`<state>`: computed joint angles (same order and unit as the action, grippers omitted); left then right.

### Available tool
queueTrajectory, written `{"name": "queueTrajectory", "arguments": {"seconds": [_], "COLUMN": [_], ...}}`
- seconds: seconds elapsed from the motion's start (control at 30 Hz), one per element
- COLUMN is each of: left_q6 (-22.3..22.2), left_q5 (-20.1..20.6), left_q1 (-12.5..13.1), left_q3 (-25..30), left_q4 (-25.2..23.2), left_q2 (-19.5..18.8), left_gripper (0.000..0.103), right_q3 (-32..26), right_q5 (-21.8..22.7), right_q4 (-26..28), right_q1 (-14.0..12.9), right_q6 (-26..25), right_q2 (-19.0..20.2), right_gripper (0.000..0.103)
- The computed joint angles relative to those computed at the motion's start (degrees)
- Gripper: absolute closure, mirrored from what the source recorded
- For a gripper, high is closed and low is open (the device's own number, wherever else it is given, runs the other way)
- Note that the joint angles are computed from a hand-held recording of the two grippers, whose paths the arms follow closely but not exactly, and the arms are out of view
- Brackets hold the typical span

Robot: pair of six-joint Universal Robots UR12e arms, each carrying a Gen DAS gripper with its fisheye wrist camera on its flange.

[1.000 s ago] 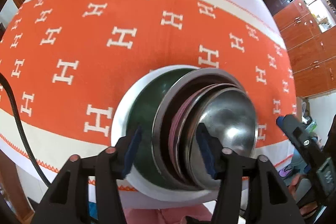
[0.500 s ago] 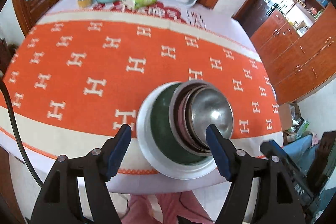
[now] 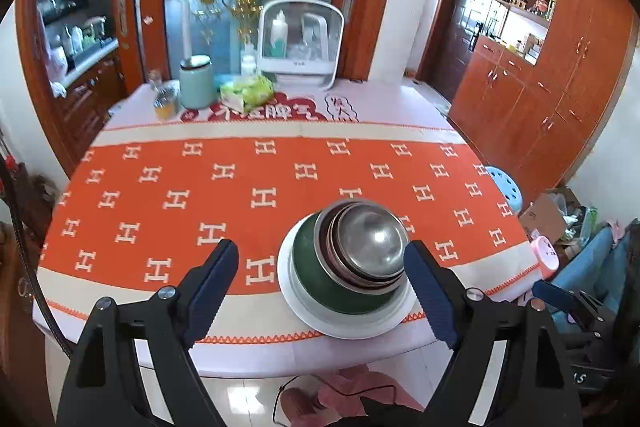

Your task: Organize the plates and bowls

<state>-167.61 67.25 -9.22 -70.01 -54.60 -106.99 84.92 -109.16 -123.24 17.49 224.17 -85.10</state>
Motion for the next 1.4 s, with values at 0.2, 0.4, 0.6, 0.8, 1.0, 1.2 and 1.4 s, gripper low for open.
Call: {"name": "queueTrajectory", "arguments": {"seconds": [0.2,0.4,0.6,0.8,1.0,1.2,1.4], "left_q6": [-1.4,-0.8,-2.2,-3.6,-4.6,-4.7,-4.8], "left_q5": [5.0,8.9,11.0,11.4,10.8,10.3,10.3], "left_q1": [-0.9,-1.6,-1.7,-1.6,-1.5,-1.5,-1.4], "left_q3": [-2.4,-4.4,-5.6,-5.7,-5.4,-5.3,-5.3], "left_q4": [1.8,3.8,5.4,5.9,5.2,5.6,6.3], "left_q2": [1.7,2.8,3.2,3.3,3.0,2.9,2.8], "left_gripper": [0.015,0.011,0.005,0.001,0.001,0.001,0.001], "right_q3": [-2.1,-2.5,-2.8,-3.5,-4.0,-3.8,-3.4], "right_q5": [-8.3,-9.0,-7.3,-6.4,-6.7,-7.0,-7.1], "right_q4": [1.1,0.0,0.7,1.2,1.8,1.8,1.1], "right_q1": [2.9,3.6,3.3,3.3,3.5,3.5,3.3], "right_q6": [0.1,-0.9,-0.8,-2.5,-3.5,-3.0,-2.7], "right_q2": [1.5,2.1,2.3,2.8,3.0,2.8,2.7], "right_gripper": [0.003,0.003,0.003,0.002,0.0,0.0,0.0]}}
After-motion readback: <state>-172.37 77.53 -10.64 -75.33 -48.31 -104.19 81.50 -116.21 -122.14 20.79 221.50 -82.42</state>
